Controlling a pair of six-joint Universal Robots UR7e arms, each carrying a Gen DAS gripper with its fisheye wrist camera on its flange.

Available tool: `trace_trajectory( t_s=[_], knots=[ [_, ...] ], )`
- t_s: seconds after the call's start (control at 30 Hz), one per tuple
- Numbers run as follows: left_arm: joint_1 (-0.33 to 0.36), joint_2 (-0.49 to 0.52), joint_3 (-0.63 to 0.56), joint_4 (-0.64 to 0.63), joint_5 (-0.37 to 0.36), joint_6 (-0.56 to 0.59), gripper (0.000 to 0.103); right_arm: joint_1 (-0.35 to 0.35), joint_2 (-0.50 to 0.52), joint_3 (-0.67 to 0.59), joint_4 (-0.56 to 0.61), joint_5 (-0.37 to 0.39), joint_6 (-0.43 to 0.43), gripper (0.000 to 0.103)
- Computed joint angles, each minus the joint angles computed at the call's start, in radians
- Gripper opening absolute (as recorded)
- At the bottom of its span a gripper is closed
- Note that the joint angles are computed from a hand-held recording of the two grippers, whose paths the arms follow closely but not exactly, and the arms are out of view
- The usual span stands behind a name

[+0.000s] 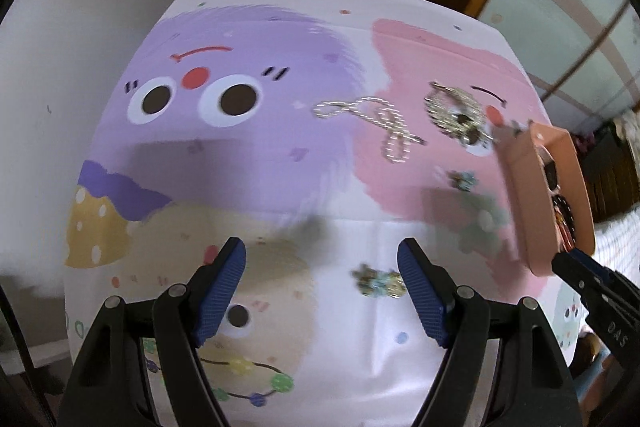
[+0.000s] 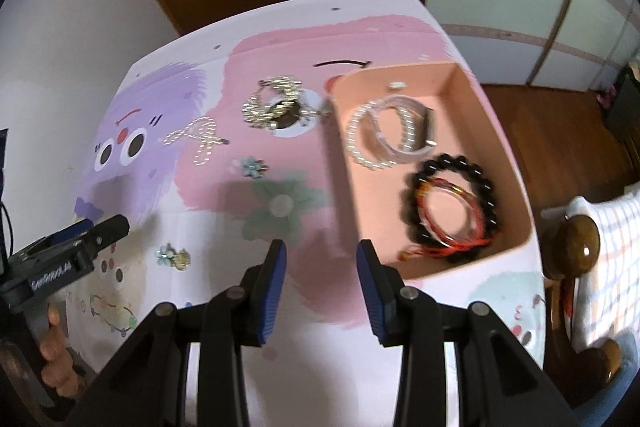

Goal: Organize jewelry
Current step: 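Withdraw both tools from the tray toward the remaining jewelry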

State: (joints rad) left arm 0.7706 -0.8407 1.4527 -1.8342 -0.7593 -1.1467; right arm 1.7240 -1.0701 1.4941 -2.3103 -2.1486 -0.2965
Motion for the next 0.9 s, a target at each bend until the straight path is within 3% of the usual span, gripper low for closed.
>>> trace_trajectory(
  t_s=[0.3,0.9],
  knots=[
    [0.037,-0.025,0.019,0.001,0.020,0.009,0.077,0.016,0.056,-0.059,0.059,0.049,-0.037,0.037],
    [0.091,0.099,-0.182,0.017,0.002,0.205,0.077,0.003,0.266,-0.360,0.299,0.077,0.011,0.037]
  ],
)
